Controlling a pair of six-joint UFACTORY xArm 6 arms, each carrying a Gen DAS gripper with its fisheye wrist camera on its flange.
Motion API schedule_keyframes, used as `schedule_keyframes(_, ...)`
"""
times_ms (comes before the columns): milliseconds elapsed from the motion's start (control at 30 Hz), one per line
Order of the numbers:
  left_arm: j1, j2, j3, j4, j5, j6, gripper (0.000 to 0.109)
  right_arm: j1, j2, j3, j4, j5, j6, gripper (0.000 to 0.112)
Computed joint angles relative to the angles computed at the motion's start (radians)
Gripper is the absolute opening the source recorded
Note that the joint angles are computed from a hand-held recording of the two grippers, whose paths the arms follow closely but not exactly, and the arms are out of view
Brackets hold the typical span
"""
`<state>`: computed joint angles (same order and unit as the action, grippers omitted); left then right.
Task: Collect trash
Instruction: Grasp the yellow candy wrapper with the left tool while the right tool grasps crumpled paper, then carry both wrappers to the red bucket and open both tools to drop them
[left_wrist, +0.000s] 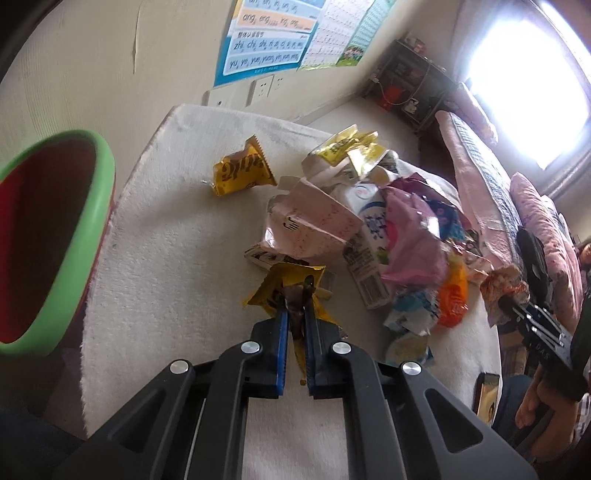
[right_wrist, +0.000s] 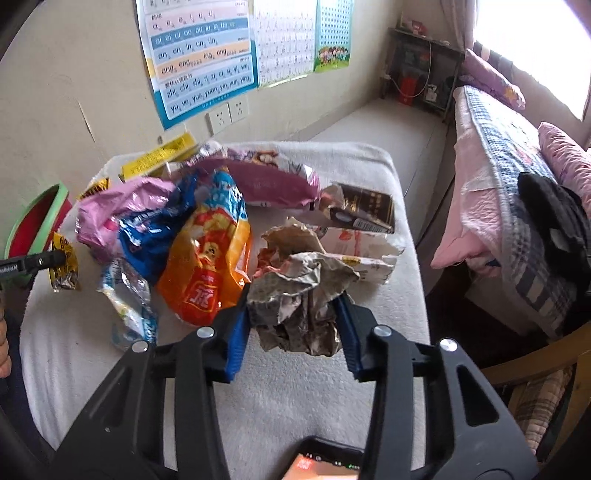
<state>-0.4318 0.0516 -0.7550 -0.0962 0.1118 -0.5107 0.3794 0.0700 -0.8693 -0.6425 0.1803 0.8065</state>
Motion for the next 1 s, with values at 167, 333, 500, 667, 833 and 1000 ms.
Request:
schedule_keyframes(167,0.009,-0.069,0.057,0.083,-0.001,-0.060,0.005,0.019,-0.054,0.020,-0.008,-0.004,0.026,0.042)
schedule_keyframes(333,0.033,-0.165,0.116,0.179,-0.004,-0.122,0.005,0.059,-0.063,0.003,-0.021,-0.011,0.046,0.042)
schedule_keyframes(500,0.083,-0.281,0.182,0.228,0.005,-0.140,0.005,0.115,-0.030,-0.060,0.018,-0.014,0.026,0.042)
schedule_keyframes(667,0.160,-0.400,0.246,0.230,0.030,-0.114,0.005,0.195,0.043,-0.180,0.085,-0.016,-0.025,0.042)
schedule_keyframes(833,0.263,-0.500,0.302,0.128,0.059,0.012,0.005,0.292,0.159,-0.332,0.298,-0.034,-0.232,0.042)
schedule_keyframes(1000,0.373,-0.558,0.322,-0.002,0.086,0.181,0.005,0.392,0.317,-0.550,0.571,0.001,-0.488,0.042)
